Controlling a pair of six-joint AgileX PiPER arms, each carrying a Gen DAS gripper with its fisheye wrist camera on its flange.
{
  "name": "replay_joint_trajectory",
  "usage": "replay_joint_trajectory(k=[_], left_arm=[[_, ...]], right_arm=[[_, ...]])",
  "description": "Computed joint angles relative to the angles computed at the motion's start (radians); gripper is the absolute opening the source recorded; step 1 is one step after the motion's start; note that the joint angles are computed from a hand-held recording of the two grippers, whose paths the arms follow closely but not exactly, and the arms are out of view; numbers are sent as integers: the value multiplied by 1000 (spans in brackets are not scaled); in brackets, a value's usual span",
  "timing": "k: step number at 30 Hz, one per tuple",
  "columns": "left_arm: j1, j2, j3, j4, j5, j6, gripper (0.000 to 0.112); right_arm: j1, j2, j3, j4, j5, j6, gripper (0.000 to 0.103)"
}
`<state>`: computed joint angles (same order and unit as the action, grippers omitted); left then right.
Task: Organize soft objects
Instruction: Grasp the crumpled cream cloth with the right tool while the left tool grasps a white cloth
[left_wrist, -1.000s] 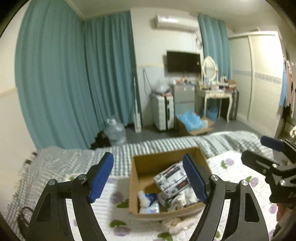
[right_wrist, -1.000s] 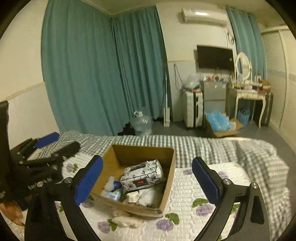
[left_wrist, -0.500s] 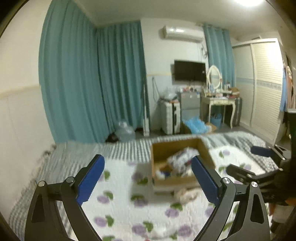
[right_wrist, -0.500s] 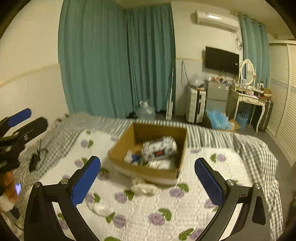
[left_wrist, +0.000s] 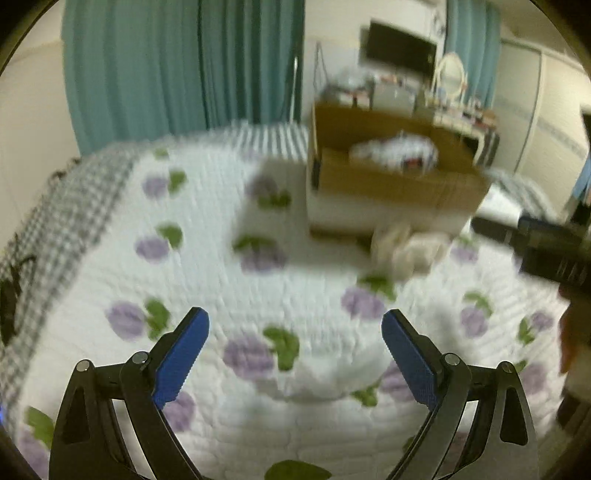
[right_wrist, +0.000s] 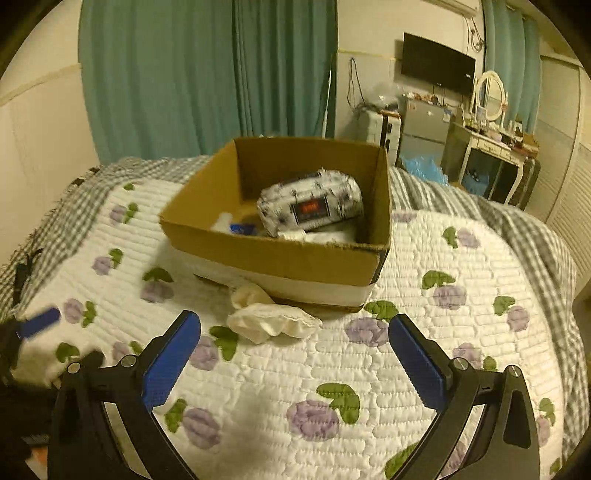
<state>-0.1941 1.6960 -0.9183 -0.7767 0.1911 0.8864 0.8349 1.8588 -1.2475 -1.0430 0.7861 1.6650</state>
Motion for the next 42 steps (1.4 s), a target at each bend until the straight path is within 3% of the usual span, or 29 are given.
replay_joint_trajectory(k=[2,4,9,12,14,16,19,22,26,30,35,42], left_arm=[[-10,43,-11,73,29,-77,94],[-14,74,-12,8,57,-15,94],[-48,140,-4,53,20,-41,94],[-43,195,-33,69,41,-73,77],[-43,206,-38,29,30,-29,76],[-46,203,-34,-5,17,8,59],[-38,198,-35,-34,26,40,46],[-23,193,-37,-58,48,61,43],[-12,176,-32,-51,48,56,42],[18,137,-1,-164,51,170,42],[16,67,24,-168,49,154,42],[40,-54,92,-207,53,218,42]], right_arm=[[-23,24,-1,-13,-33,12,102],[-49,51,-13,4,-68,-8,102],[-108,160,-92,66,-161,-95,102],[-136,234,-156,132,-197,-175,97],[-156,271,-183,172,-223,-213,85],[-175,294,-202,219,-240,-257,73],[-184,300,-201,202,-254,-246,50],[-178,287,-184,164,-260,-220,33],[-170,260,-152,121,-263,-183,20],[-161,199,-74,38,-276,-73,14],[-118,121,9,-55,-247,53,12],[-8,18,71,-114,-118,156,11]])
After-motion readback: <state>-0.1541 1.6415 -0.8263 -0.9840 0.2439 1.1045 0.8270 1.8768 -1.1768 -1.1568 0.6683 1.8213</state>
